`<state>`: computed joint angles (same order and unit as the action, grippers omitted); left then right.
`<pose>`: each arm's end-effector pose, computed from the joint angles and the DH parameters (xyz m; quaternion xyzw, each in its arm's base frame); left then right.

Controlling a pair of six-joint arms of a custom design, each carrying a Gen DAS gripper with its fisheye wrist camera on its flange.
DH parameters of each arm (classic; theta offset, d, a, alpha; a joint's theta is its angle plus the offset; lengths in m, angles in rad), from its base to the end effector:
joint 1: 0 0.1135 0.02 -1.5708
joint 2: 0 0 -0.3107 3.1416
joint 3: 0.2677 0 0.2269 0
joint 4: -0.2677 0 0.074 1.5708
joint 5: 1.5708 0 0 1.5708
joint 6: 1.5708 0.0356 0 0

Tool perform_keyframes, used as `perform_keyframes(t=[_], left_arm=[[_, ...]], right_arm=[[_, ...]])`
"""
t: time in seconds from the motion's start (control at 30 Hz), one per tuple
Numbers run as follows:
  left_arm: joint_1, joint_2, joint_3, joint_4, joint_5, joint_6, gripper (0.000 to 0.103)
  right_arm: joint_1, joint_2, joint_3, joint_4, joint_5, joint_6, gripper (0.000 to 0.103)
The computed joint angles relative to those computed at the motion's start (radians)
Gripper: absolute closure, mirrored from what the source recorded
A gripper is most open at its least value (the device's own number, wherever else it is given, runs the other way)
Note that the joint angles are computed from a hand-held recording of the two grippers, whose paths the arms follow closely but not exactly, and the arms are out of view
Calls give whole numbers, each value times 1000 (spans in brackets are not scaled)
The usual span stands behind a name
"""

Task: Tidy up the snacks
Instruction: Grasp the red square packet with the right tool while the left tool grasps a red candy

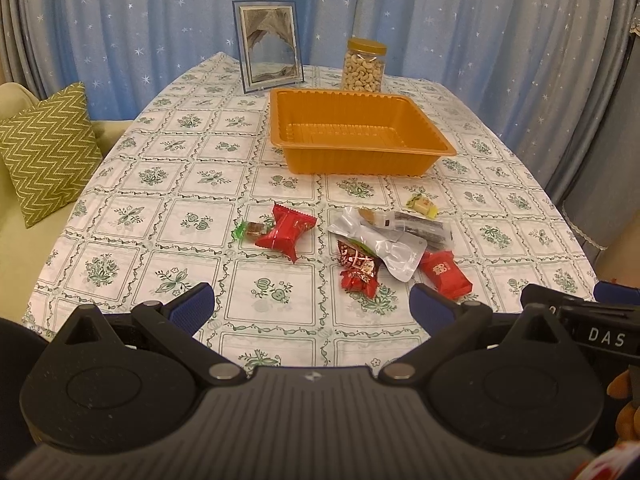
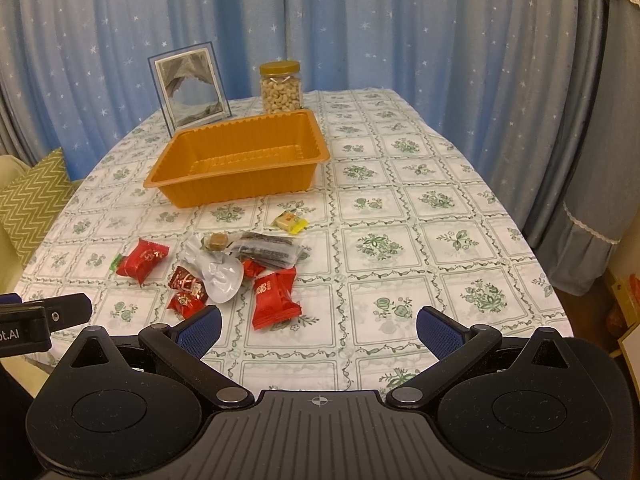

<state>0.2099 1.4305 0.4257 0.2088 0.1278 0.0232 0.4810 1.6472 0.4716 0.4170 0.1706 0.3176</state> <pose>0.2171 0.0416 0.1905 -0.0621 0.9222 -0.0149 0.3813 0.2355 0.1161 0.1694 -0.0411 0.9150 0.0809 0.3931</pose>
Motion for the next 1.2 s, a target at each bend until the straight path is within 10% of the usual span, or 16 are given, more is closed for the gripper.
perform_keyframes(t=[0.47,1.2], left_arm=[[6,303,44,228,59,72,8],[-7,587,102,433,179,202,27]], right_arm=[[-36,273,35,250,-65,-71,1],[-54,547,264,251,-161,-190,71]])
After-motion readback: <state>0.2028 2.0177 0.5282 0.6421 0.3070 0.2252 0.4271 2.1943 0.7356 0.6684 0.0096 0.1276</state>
